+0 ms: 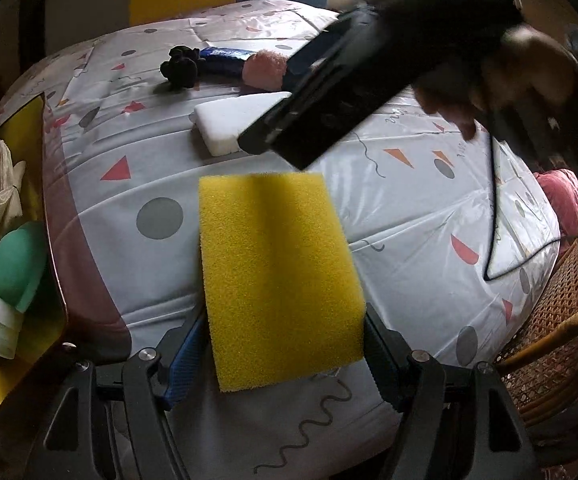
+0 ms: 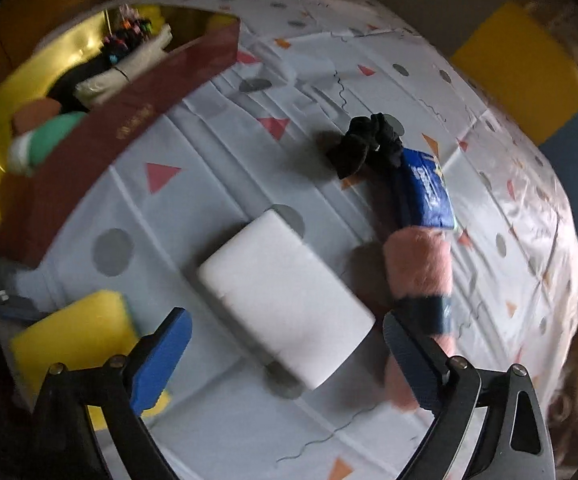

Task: Organize soft objects
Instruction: 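Hold the yellow sponge with left gripper while right grasps the white sponge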

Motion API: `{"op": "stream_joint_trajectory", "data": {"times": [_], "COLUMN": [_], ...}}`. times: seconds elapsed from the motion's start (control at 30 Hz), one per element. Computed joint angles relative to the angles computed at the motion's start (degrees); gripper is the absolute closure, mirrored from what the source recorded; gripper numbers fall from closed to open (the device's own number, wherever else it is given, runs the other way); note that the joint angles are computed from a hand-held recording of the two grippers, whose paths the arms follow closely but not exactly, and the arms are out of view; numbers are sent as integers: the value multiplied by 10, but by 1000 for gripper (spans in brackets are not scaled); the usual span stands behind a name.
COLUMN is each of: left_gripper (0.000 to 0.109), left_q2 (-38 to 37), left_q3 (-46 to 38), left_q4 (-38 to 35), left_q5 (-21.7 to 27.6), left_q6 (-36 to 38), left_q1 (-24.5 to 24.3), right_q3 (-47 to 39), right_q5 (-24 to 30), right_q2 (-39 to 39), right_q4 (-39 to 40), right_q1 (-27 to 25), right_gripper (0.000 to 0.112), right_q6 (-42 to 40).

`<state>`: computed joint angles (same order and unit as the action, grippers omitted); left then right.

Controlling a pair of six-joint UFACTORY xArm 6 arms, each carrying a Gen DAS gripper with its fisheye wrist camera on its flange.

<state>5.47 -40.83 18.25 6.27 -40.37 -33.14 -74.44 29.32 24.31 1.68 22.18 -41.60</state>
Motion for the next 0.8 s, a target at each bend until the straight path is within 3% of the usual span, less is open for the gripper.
{"op": "stream_joint_trajectory", "data": {"times": [0.2, 0.23, 0.3, 0.37, 0.67, 0.8], "left_gripper": [35, 35, 35, 35, 35, 35], "left_q2": [-1, -1, -1, -2, -1, -1], "left_q3": [1, 2, 2, 3, 4, -2], "left_q4": [17, 15, 16, 17, 56, 84], "left_q5": [-1, -3, -4, -4, -10, 1], "left_q6": [-19, -17, -18, -18, -58, -87], "left_q1": [0, 1, 1, 2, 6, 5], "right_q3": [-85, -92, -99, -63, 118, 177], "right_q5": [60, 66, 87, 53, -17, -83], "right_q2": [64, 69, 70, 45, -81, -93], "right_q4": [-19, -12, 42, 45, 132, 140], "right_q1": [0, -2, -9, -12, -56, -63], "right_gripper": [13, 16, 38, 44, 41, 41], "right_q6": [17, 19, 0, 12, 78, 105]}}
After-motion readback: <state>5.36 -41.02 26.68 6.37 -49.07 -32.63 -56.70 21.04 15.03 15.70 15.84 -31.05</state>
